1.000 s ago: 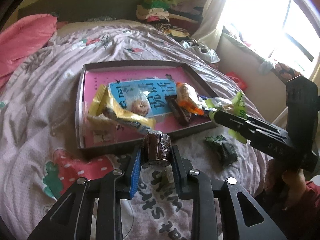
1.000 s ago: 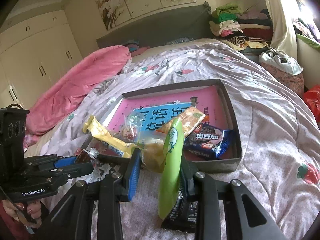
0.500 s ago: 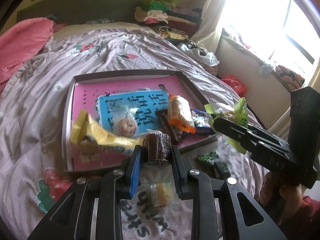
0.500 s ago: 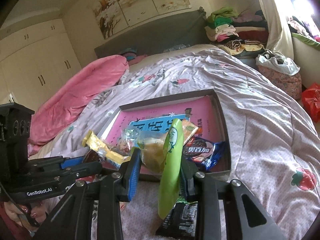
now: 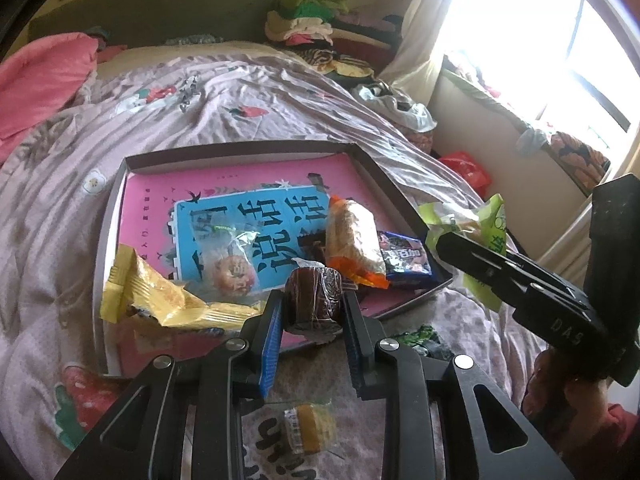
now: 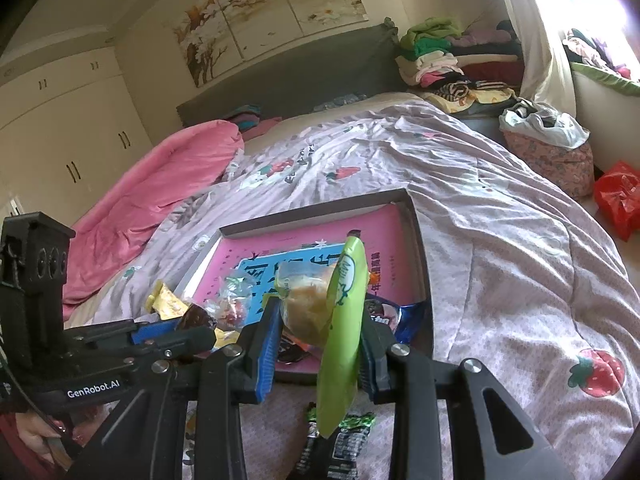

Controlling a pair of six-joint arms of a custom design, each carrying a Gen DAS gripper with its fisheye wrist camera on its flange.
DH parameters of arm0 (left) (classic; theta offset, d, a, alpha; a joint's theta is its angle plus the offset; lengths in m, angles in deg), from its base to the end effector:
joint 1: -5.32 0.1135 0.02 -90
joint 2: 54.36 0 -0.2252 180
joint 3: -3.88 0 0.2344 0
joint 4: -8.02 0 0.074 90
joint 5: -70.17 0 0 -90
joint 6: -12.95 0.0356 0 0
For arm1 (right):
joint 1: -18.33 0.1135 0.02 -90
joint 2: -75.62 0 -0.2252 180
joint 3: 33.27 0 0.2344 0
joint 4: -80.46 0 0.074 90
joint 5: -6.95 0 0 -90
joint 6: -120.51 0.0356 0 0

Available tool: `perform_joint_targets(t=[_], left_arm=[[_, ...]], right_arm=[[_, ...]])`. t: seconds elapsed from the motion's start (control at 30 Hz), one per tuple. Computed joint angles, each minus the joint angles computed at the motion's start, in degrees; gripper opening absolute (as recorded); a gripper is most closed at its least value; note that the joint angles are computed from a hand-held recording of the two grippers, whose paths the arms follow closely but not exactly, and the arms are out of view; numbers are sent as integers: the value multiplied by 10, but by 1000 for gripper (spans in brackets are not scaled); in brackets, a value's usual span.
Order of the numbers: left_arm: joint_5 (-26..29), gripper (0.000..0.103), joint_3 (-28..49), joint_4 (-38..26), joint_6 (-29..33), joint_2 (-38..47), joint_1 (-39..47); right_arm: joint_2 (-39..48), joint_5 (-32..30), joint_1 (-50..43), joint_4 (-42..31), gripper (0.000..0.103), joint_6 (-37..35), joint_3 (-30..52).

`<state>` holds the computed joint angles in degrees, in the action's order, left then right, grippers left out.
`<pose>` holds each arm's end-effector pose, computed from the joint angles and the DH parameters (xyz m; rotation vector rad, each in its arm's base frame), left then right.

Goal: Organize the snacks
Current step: 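Lift the green bag with right gripper while left carries the chocolate bar over the tray, then lower the green bag with right gripper while left lowers the chocolate bar into the tray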

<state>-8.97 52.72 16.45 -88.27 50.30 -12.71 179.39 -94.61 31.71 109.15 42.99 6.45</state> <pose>0.2665 -0.0938 0.0573 0.2341 2.4189 -0.4625 0.2561 0.0683 0.0585 -0.1329 2.2095 0.4736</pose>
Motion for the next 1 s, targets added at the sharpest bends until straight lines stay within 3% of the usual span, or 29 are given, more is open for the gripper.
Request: perform_joint_targets(t=[1.0], left_arm=[[19,29,66,13,0,116,15]], right_arm=[[92,32,5,-28,34,-29,74]])
